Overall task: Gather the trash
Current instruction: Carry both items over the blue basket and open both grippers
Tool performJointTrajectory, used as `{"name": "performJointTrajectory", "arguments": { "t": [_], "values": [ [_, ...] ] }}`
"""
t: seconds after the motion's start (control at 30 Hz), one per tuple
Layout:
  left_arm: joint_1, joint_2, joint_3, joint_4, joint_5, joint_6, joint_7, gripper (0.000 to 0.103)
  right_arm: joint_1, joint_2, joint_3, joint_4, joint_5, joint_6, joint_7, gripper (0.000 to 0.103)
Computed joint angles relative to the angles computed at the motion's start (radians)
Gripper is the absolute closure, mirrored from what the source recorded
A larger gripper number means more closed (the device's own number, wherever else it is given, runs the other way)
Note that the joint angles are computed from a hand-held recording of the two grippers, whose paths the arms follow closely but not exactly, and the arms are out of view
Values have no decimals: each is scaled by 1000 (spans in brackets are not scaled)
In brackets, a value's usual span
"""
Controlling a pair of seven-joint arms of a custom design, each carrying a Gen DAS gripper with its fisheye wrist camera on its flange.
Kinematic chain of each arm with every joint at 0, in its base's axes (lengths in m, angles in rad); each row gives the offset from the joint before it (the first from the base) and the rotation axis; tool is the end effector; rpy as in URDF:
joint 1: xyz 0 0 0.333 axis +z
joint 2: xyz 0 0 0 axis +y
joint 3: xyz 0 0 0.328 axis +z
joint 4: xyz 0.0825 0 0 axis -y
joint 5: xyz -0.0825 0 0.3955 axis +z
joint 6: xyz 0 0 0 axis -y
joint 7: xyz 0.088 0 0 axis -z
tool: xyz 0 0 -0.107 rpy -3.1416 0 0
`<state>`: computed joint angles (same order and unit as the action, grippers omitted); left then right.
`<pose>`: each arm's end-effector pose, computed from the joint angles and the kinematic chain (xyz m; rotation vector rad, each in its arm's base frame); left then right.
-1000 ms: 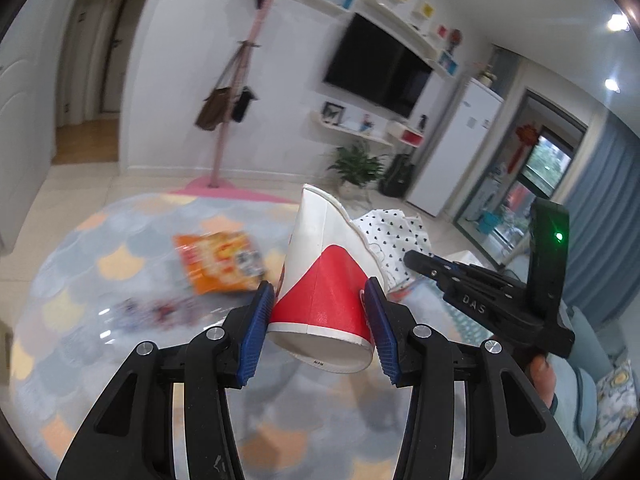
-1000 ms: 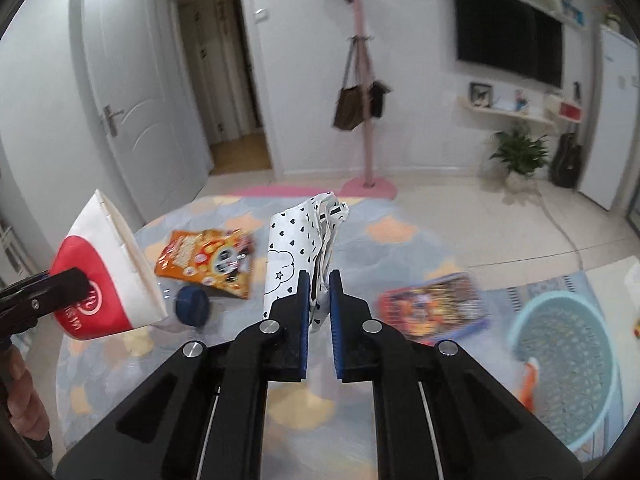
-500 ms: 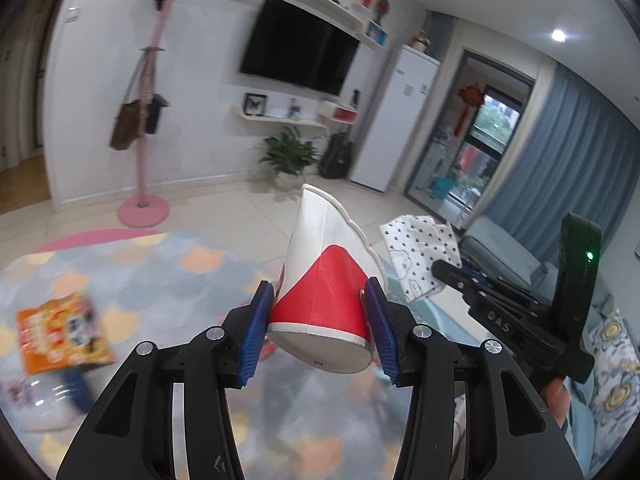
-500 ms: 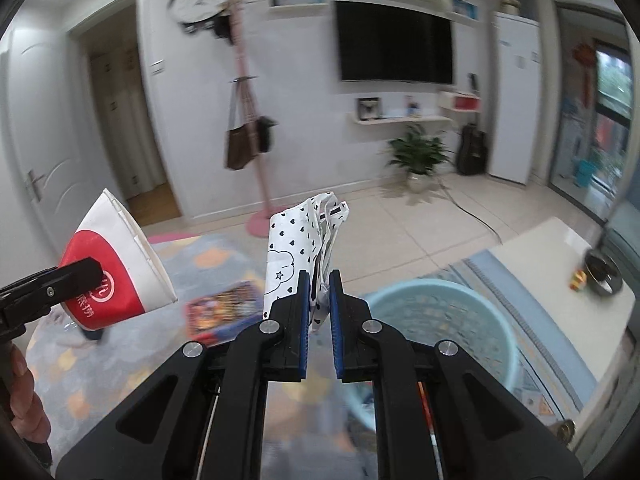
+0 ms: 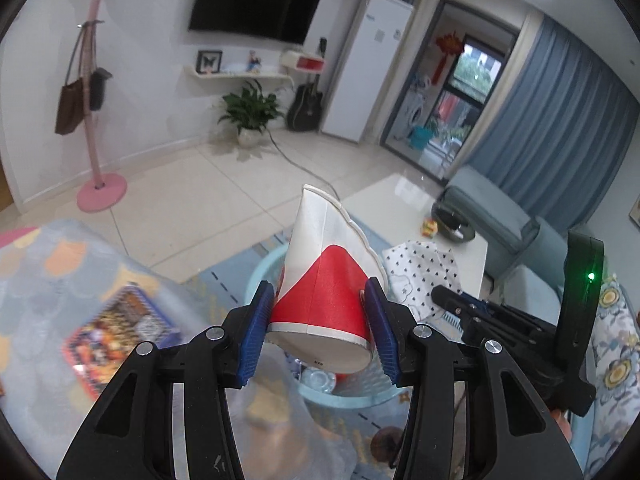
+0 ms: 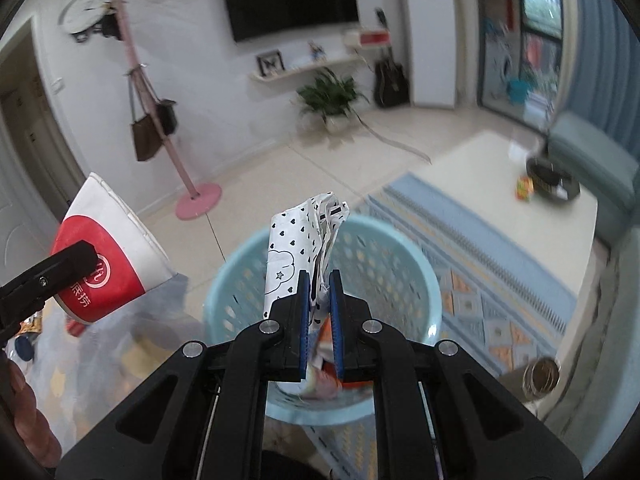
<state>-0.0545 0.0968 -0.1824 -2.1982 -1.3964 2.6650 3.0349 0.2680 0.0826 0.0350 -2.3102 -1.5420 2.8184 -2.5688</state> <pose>0.5605 -0.1048 0.3657 -1.3828 2.3536 -1.2646 0.4893 0.2047 0.3259 -1.3324 2.0711 -0.6856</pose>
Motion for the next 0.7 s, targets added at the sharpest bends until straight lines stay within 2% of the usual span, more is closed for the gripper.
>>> {"name": "performJointTrajectory", "arguments": {
  "t": [0.17, 0.27, 0.3, 0.37, 0.4, 0.43, 0.53, 0.7],
  "values": [
    [-19, 61, -23, 40, 77, 38, -82, 57, -30, 42, -28, -2, 61, 88, -59, 95],
    [-20, 87, -40, 57, 107, 53, -115, 56, -46, 57, -45, 2, 110, 147, -143, 90],
    [-20, 96, -45, 61, 116, 60, -125, 56, -52, 61, -52, 2, 128, 174, -172, 84],
    [-15, 94, -53, 55, 127, 58, -138, 49, -56, 65, -71, 6, 101, 227, -158, 64],
    [-11, 92, -56, 53, 126, 55, -138, 42, -56, 60, -79, 5, 76, 237, -138, 47],
    [-7, 84, -59, 45, 116, 57, -125, 39, -53, 50, -81, -1, 59, 223, -123, 44],
    [-1, 53, -57, 18, 91, 50, -87, 37, -61, 21, -69, -22, 95, 214, -201, 44],
    [5, -24, -26, -32, 20, 11, -41, 34, -62, -54, -44, -58, 89, 183, -249, 44]
  ]
}}
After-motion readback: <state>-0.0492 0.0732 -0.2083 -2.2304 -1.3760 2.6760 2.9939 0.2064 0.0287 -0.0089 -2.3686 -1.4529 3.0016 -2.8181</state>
